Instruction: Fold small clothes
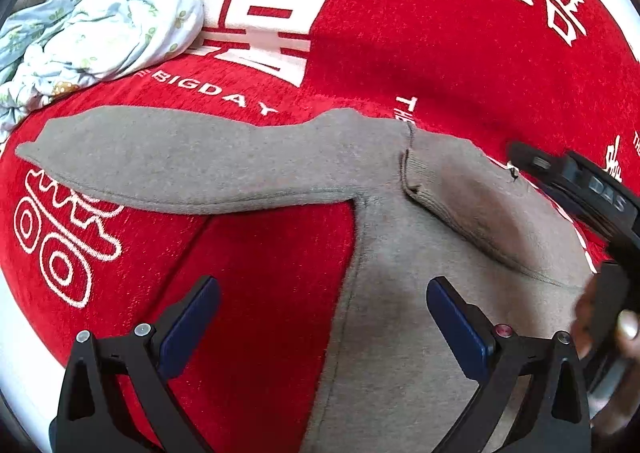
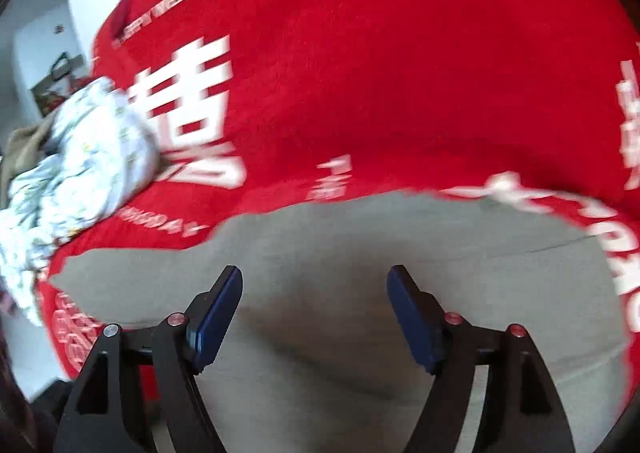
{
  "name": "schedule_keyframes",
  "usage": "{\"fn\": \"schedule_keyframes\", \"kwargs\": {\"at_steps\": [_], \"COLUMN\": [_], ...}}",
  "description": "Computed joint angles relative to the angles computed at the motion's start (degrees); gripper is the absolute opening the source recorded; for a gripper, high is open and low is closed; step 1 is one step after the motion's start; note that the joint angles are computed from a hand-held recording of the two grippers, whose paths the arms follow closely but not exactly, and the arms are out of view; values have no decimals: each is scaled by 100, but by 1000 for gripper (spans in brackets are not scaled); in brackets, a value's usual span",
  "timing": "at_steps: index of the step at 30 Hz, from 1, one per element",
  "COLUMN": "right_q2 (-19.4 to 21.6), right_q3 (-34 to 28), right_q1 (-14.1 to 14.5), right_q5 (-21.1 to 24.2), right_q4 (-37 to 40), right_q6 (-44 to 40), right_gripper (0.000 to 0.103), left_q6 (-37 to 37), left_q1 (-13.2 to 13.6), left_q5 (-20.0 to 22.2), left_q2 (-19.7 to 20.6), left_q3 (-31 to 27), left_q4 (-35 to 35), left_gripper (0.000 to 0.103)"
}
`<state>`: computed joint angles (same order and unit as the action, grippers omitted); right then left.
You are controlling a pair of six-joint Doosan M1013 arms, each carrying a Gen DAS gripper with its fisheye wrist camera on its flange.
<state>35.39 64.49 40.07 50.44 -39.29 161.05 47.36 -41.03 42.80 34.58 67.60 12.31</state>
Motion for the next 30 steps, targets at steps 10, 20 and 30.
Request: {"fn": "schedule_keyframes", "kwargs": {"at_steps": [10, 20, 30], "right_q2": [-671, 380, -517], "right_q3": [1416, -223, 1213], "right_q1": [-451, -126, -323], "right_q5": [1548, 1112, 1015], "right_q4": [180, 720, 187], "right_q6": [1860, -1028, 452], "right_gripper": [78, 84, 84], "left_q6": [289, 233, 1241], "left_q1": [-149, -283, -418], "left_q5": [196, 637, 1326], "left_q2": [137, 322, 1162], "left_q3": [-243, -727, -2236], "left_q4": [-5, 451, -531], "left_gripper": [103, 103, 103]}}
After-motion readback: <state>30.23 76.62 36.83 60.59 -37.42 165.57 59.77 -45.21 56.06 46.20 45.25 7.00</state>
